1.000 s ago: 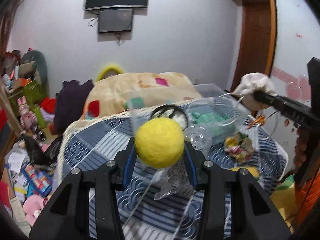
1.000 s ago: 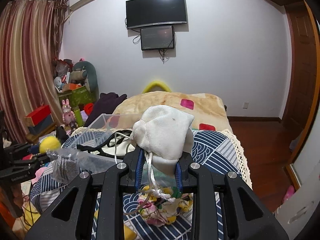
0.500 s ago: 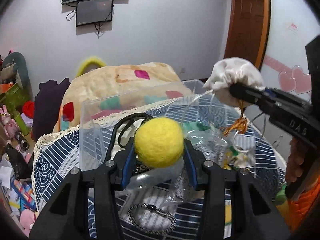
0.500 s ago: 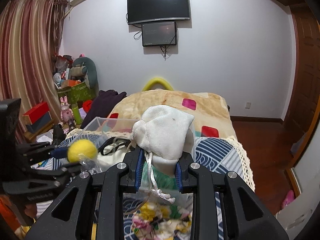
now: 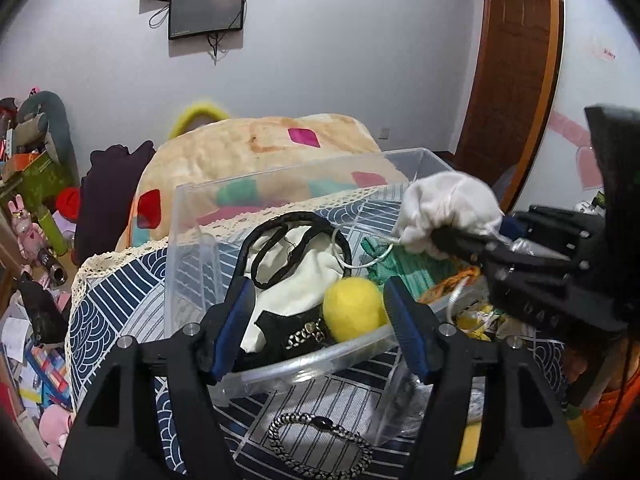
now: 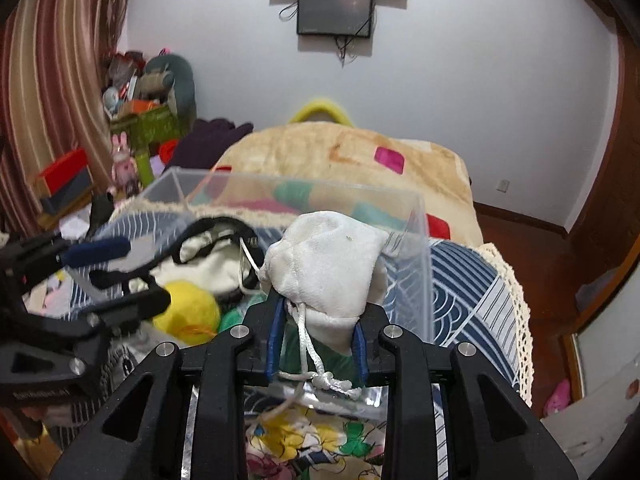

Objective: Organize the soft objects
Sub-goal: 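Lower the ball and pouch into the clear box and open both tools, then grasp the floral print cloth with the right tool while the left tool grasps the braided bracelet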

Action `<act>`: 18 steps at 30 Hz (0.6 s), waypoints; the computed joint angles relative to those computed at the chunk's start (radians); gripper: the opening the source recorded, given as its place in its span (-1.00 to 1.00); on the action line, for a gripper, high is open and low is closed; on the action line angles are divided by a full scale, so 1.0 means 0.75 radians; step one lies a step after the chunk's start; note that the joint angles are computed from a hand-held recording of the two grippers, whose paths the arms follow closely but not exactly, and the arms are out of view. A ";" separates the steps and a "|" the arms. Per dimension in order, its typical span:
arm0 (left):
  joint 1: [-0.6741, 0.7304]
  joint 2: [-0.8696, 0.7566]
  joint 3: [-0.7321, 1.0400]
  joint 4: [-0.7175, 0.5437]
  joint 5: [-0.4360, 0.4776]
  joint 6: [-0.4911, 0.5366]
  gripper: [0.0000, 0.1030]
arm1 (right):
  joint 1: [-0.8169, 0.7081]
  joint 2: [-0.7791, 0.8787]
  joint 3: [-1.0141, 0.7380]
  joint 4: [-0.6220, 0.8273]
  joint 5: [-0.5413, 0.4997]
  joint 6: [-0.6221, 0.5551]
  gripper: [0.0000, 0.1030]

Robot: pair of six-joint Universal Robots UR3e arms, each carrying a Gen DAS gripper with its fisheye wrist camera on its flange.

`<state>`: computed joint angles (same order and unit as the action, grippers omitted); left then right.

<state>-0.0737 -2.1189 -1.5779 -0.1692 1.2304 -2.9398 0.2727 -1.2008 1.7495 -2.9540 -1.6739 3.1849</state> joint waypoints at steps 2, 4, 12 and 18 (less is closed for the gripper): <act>-0.002 0.022 -0.034 0.026 0.013 0.008 0.29 | 0.001 -0.012 0.017 0.015 -0.006 -0.014 -0.42; -0.003 0.052 -0.076 0.059 0.025 0.021 0.29 | -0.007 -0.039 0.041 0.011 -0.009 -0.017 -0.23; 0.063 0.259 -0.336 0.226 -0.034 0.042 0.63 | -0.025 -0.216 0.185 -0.079 0.005 -0.021 0.20; 0.121 0.400 -0.535 0.314 -0.072 0.054 0.95 | -0.011 -0.355 0.331 -0.205 -0.008 -0.015 0.42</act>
